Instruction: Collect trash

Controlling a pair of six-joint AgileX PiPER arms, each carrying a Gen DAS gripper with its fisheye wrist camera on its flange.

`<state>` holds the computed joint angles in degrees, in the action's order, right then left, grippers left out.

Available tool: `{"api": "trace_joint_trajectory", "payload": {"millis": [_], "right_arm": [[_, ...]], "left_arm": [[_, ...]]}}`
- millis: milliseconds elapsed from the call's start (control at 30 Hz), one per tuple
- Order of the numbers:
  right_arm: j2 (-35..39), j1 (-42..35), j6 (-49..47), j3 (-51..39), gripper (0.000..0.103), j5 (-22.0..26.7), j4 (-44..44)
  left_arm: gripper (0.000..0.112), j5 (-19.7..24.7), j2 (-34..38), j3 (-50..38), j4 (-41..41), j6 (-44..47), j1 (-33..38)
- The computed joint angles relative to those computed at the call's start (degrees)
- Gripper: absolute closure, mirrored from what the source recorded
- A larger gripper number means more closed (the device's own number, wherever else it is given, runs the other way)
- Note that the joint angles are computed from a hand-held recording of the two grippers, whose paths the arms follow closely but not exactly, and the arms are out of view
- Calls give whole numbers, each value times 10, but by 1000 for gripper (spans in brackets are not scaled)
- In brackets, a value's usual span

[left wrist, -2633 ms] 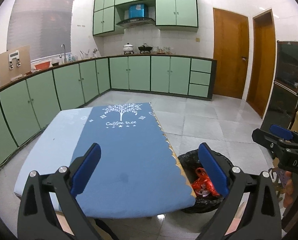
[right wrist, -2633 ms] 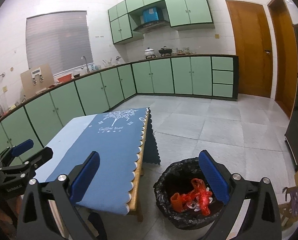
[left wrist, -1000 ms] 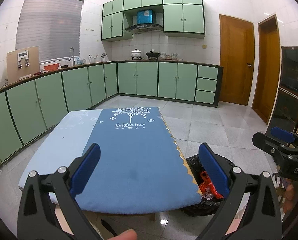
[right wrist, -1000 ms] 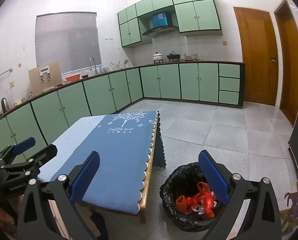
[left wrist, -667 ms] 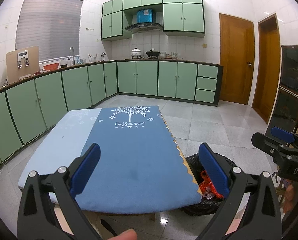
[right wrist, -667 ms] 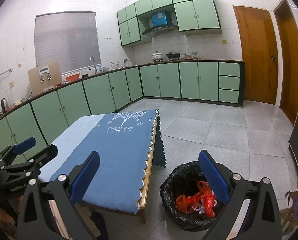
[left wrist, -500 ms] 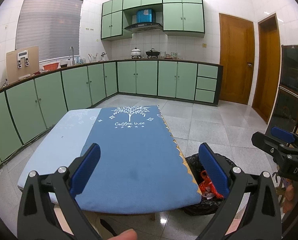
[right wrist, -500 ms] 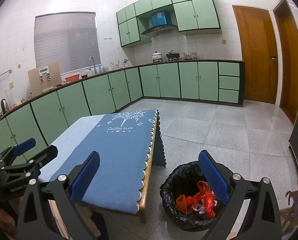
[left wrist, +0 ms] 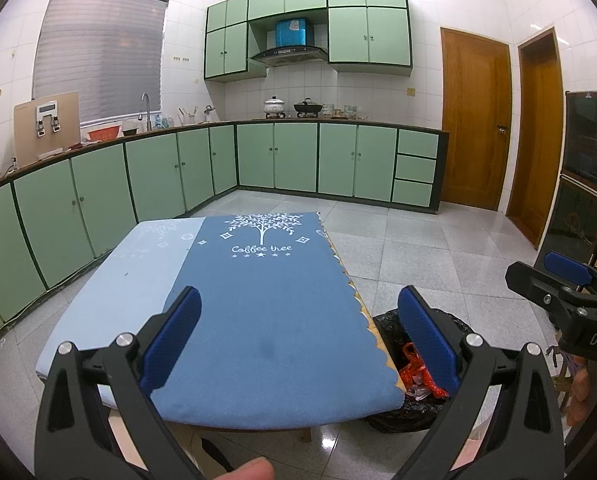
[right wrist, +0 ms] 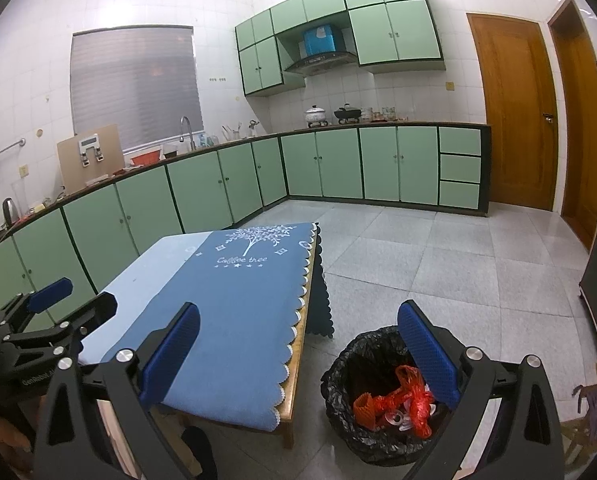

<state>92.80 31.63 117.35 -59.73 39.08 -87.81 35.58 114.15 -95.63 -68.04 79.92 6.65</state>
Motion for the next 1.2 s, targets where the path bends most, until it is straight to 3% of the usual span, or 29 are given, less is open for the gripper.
{"api": "trace_joint_trajectory", "payload": {"millis": [1200], "right_arm": [[8, 2, -2, -6, 6, 2, 2]], "left_arm": [[17, 3, 5, -10, 10, -9, 6]]}}
